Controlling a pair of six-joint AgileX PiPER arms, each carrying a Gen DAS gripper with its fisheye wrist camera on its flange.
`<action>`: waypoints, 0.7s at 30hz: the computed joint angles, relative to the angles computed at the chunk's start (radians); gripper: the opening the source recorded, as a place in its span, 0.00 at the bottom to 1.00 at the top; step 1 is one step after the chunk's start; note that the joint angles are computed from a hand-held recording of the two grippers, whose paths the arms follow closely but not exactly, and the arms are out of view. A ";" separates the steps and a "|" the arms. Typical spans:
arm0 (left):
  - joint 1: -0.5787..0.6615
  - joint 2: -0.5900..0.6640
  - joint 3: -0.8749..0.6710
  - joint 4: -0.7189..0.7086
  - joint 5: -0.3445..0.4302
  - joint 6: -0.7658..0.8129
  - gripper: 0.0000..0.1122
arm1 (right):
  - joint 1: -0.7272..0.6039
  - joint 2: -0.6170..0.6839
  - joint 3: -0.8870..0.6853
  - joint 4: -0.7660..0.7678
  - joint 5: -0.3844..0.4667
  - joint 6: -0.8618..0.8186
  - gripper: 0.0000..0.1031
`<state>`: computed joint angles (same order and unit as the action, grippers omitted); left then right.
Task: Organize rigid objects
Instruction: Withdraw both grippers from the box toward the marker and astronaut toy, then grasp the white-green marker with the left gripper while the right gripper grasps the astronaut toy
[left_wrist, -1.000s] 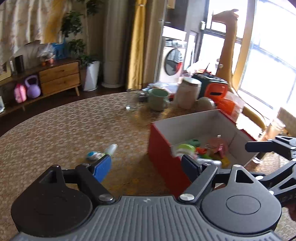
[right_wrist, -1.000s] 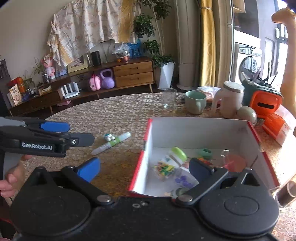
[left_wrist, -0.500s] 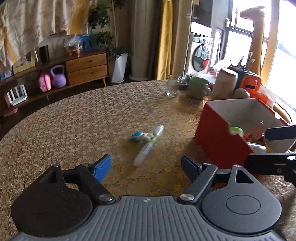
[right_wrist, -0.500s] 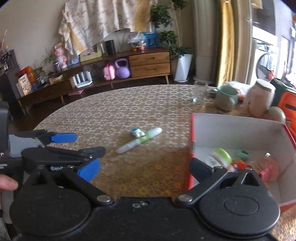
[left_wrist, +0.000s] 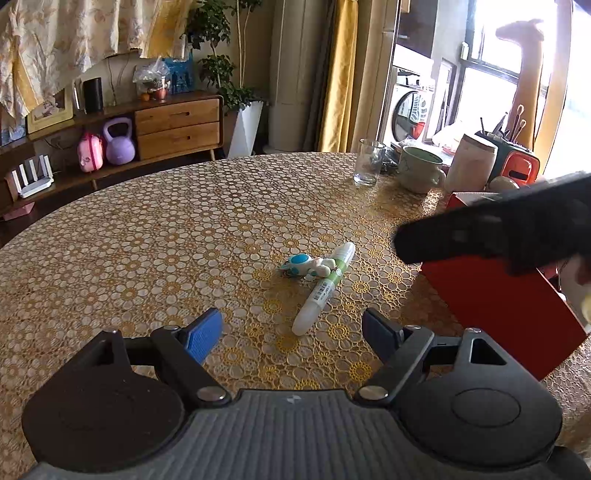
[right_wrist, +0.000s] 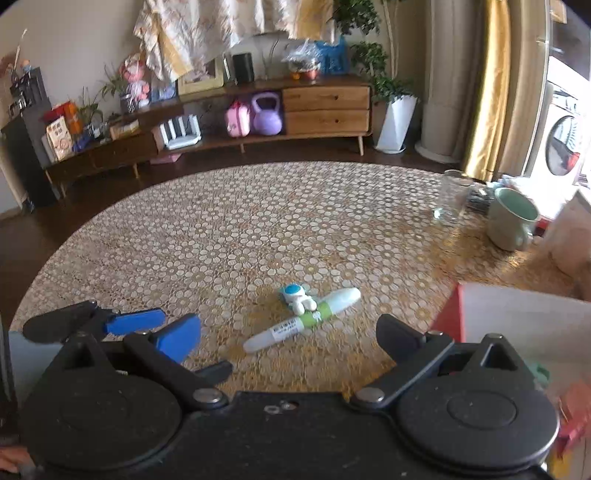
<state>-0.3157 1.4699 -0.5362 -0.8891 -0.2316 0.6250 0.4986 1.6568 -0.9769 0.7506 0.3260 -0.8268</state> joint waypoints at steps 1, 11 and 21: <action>-0.003 0.016 -0.007 0.022 -0.007 -0.024 0.74 | 0.003 0.025 -0.025 -0.001 0.008 -0.006 0.98; 0.011 0.187 -0.089 0.418 -0.049 -0.399 0.74 | 0.026 0.281 -0.314 -0.118 0.132 0.080 0.93; 0.038 0.327 -0.165 0.683 -0.098 -0.623 0.74 | 0.026 0.479 -0.554 -0.218 0.275 0.186 0.80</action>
<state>-0.2775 1.7972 -0.7011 -0.2060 -0.3292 0.0023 0.5250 2.1358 -1.5312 0.5322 0.6011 -0.6411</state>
